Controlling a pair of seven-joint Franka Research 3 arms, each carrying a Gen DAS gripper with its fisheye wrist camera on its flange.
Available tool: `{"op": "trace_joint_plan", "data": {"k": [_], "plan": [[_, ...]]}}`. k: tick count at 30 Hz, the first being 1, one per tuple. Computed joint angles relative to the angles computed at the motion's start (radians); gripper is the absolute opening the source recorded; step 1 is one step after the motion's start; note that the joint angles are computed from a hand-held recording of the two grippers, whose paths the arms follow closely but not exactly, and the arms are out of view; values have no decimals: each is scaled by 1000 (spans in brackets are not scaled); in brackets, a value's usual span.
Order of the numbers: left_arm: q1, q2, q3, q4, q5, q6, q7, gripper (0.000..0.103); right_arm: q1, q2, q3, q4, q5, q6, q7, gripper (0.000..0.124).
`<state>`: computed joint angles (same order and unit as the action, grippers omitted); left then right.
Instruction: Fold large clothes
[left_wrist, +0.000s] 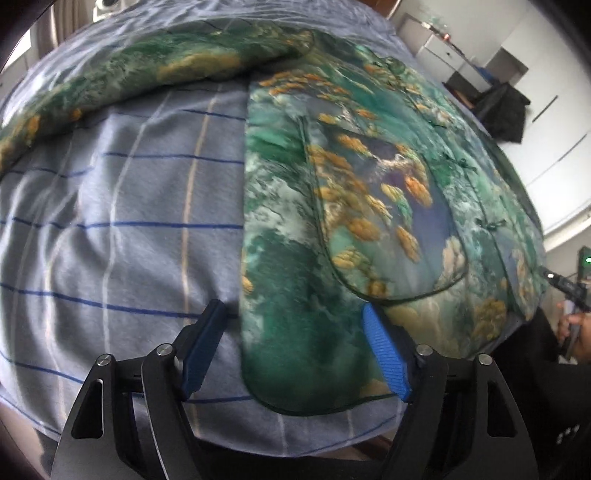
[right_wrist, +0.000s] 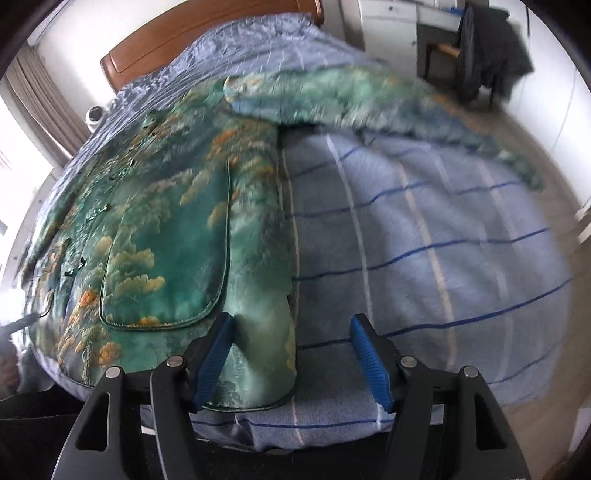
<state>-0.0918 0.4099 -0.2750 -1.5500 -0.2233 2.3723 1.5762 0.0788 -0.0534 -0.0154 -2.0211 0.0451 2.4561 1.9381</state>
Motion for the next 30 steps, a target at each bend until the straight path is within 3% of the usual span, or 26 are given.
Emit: {"op": "trace_joint_plan", "data": {"k": [2, 3, 4, 5, 7, 8, 14, 18, 20, 24, 26, 27, 28, 29, 30], "plan": [[5, 26, -8, 24, -18, -10, 11, 50, 6, 16, -7, 1, 99, 8, -98, 67], [-4, 28, -2, 24, -1, -8, 2, 42, 7, 23, -8, 5, 120, 7, -125, 67], [-7, 19, 3, 14, 13, -3, 1, 27, 8, 26, -7, 7, 122, 6, -130, 66], [3, 13, -2, 8, 4, 0, 14, 20, 9, 27, -6, 11, 130, 5, -138, 50], [2, 6, -6, 1, -1, 17, 17, 16, 13, 30, -5, 22, 181, -6, -181, 24], [1, 3, -6, -1, 1, 22, 21, 14, 16, 25, 1, 24, 128, -6, -153, 20], [11, -58, -11, -74, -18, 45, 72, 13, 24, -25, 12, 2, 42, -25, -112, 15], [-15, -56, 13, -90, 26, 61, 38, 14, 18, -26, 11, -3, 28, -37, -113, 15], [-32, -44, 27, -74, 67, 64, -7, 22, 14, -2, 9, 9, 15, -23, -99, 16], [-68, -79, 56, -102, 184, 123, -94, 41, 16, 27, 9, 42, -65, -28, -26, 39], [-76, -122, 67, -148, 233, 182, -144, 71, 18, 11, 12, 38, -137, -35, 35, 53], [-86, -144, 82, -173, 277, 223, -191, 79, 18, -14, 15, 16, -172, -29, 65, 54], [-98, -162, 98, -194, 330, 259, -248, 95, 15, -34, 19, 2, -209, -23, 98, 55], [-111, -178, 117, -214, 392, 300, -315, 101, 9, -53, 27, -5, -255, -22, 140, 59], [-131, -194, 145, -233, 482, 353, -410, 101, 4, -68, 35, -13, -293, -25, 177, 62]]}}
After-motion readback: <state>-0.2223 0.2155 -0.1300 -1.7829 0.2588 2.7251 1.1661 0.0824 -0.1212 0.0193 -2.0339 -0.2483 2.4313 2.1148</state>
